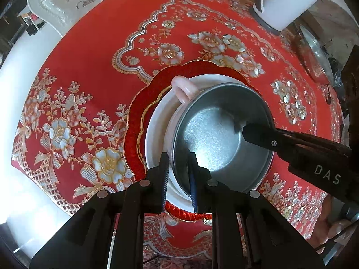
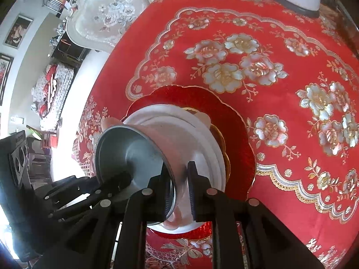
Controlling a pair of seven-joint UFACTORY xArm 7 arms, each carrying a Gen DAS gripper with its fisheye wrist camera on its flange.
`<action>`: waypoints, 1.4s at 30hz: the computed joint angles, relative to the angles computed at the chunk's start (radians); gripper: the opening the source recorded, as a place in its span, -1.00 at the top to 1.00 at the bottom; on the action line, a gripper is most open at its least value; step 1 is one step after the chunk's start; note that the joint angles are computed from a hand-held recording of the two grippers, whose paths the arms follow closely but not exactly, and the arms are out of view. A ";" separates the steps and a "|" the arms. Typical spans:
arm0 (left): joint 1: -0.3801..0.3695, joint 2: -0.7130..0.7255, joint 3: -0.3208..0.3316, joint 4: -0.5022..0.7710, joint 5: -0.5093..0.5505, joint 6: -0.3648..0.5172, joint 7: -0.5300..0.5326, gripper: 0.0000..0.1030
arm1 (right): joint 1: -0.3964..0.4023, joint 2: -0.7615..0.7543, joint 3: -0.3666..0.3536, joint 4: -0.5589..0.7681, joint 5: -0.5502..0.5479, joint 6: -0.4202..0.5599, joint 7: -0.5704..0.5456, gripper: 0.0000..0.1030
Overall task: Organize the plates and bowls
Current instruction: 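Lower the silver pot onto the white plate on the stack, then open the right gripper and withdraw it from the pot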
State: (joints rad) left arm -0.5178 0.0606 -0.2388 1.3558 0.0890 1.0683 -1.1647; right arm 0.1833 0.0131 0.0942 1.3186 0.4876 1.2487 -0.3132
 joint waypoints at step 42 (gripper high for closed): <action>-0.069 -0.017 -0.047 0.131 0.256 0.156 -0.211 -0.21 | 0.037 -0.333 -0.014 -0.300 -0.131 -0.336 0.013 0.14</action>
State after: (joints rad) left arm -0.5869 0.0439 -0.2854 1.4864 0.3449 1.2246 -1.3762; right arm 0.2199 -0.3202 0.0803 1.0185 0.3563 0.9132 -0.3001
